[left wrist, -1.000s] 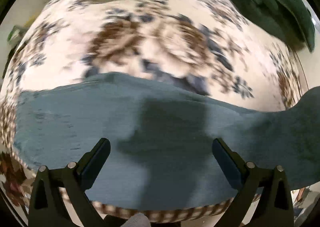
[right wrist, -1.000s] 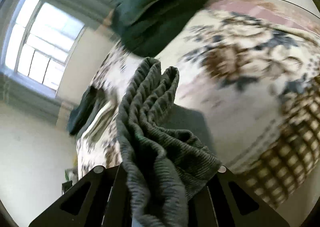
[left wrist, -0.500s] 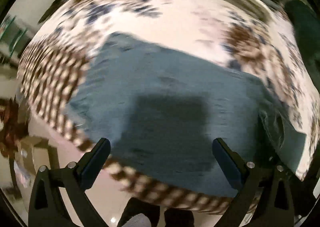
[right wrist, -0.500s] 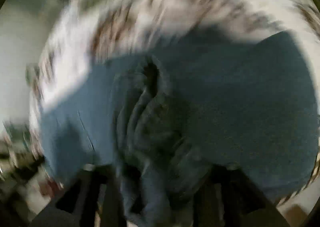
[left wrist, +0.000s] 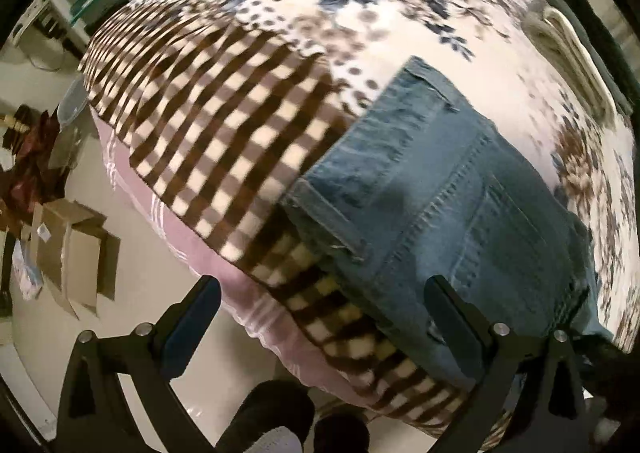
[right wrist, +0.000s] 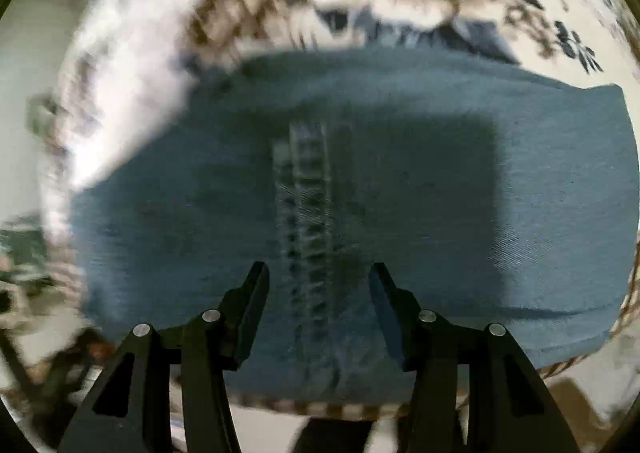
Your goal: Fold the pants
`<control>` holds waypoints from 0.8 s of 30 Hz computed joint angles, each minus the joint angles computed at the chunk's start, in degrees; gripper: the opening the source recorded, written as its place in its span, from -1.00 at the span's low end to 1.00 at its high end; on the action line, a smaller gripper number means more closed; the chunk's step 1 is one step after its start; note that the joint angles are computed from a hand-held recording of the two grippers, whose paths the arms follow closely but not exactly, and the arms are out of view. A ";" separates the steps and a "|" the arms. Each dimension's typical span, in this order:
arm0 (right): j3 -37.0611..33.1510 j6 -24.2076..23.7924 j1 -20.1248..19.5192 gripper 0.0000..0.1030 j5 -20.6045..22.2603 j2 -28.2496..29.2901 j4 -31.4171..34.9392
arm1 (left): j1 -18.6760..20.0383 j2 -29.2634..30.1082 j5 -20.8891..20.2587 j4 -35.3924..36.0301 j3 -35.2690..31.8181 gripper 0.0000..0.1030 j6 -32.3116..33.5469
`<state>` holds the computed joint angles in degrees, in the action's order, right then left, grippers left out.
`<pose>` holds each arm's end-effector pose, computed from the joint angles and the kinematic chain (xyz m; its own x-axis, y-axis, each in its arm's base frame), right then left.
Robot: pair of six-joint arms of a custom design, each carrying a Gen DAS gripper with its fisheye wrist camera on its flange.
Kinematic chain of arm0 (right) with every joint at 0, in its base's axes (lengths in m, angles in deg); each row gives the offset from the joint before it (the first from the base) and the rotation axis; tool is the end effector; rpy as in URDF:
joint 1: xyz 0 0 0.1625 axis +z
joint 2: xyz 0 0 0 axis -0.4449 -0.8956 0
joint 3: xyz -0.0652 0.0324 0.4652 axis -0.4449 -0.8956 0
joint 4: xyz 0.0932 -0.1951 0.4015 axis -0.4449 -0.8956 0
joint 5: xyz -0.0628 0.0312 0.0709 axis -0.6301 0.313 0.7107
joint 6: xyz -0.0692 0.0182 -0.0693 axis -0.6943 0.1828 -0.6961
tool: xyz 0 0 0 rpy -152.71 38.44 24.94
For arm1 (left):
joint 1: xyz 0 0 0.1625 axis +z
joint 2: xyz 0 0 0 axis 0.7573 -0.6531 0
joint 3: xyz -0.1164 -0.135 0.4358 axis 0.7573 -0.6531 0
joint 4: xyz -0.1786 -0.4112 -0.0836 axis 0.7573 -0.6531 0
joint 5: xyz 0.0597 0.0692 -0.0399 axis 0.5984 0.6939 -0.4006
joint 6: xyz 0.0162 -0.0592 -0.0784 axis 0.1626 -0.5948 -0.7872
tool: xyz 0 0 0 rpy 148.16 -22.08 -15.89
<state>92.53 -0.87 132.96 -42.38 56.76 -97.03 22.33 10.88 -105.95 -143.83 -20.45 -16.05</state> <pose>0.3219 -0.8114 0.0043 -0.7079 0.5491 0.4443 0.4237 0.8334 -0.3548 -0.0584 -0.8124 0.4679 -0.7482 -0.2111 -0.6290 -0.0397 0.9606 -0.2752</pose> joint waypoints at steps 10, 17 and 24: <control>-8.84 2.85 3.45 -0.76 -9.44 6.65 10.88 | 1.33 -0.93 -1.07 -1.79 0.72 1.00 -1.43; 4.07 1.71 0.21 -0.50 0.98 -0.42 -4.44 | 4.03 -2.35 -10.24 -12.98 3.75 0.99 -3.16; 6.53 2.43 -0.63 -0.23 2.32 -2.85 -5.65 | 7.18 -1.55 -18.70 -24.06 6.28 -0.37 -0.83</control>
<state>99.06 1.56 132.32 -40.05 53.91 -102.68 29.51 9.34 -124.65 -167.89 -14.18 -16.88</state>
